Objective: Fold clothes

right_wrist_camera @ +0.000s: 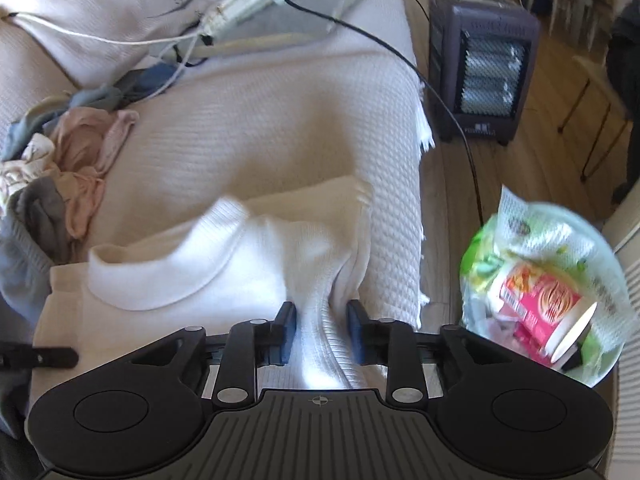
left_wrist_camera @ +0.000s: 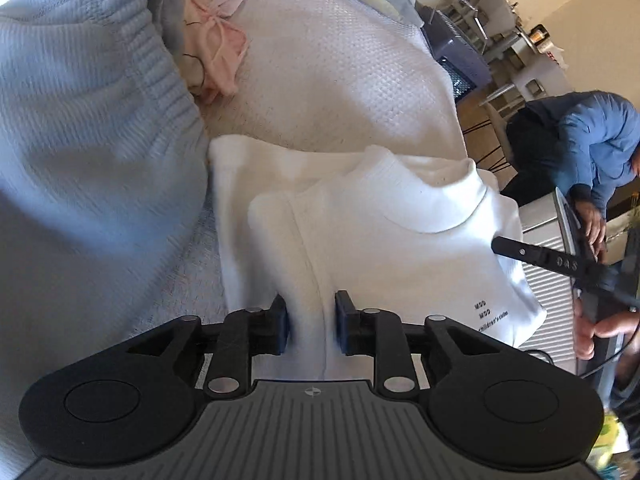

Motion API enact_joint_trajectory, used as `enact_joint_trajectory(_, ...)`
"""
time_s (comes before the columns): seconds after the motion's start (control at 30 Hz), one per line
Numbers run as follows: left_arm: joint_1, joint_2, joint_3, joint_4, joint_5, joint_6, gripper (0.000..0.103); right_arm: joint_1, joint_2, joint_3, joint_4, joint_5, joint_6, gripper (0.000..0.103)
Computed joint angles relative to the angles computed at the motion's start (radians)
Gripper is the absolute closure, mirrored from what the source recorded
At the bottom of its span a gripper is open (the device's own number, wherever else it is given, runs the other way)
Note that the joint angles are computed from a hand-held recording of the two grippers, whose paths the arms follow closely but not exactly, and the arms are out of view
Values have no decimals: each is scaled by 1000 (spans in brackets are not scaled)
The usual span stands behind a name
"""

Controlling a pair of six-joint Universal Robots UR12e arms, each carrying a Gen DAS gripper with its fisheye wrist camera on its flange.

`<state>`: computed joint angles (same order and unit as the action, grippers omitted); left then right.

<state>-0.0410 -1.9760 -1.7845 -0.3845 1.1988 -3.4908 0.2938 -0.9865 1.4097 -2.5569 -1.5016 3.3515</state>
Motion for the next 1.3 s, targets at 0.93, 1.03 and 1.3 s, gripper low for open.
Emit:
enact_joint_trajectory(0.93, -33, -27, -6, 93, 142, -5, 5, -69, 35, 10, 1, 226, 2, 13)
enact_joint_trajectory(1.03, -34, -27, -10, 106, 150, -9, 5, -69, 34, 32, -42, 234, 44, 13)
enact_joint_trajectory(1.3, -31, -13, 1, 71, 106, 27, 61, -49, 12, 56, -83, 193, 115, 52)
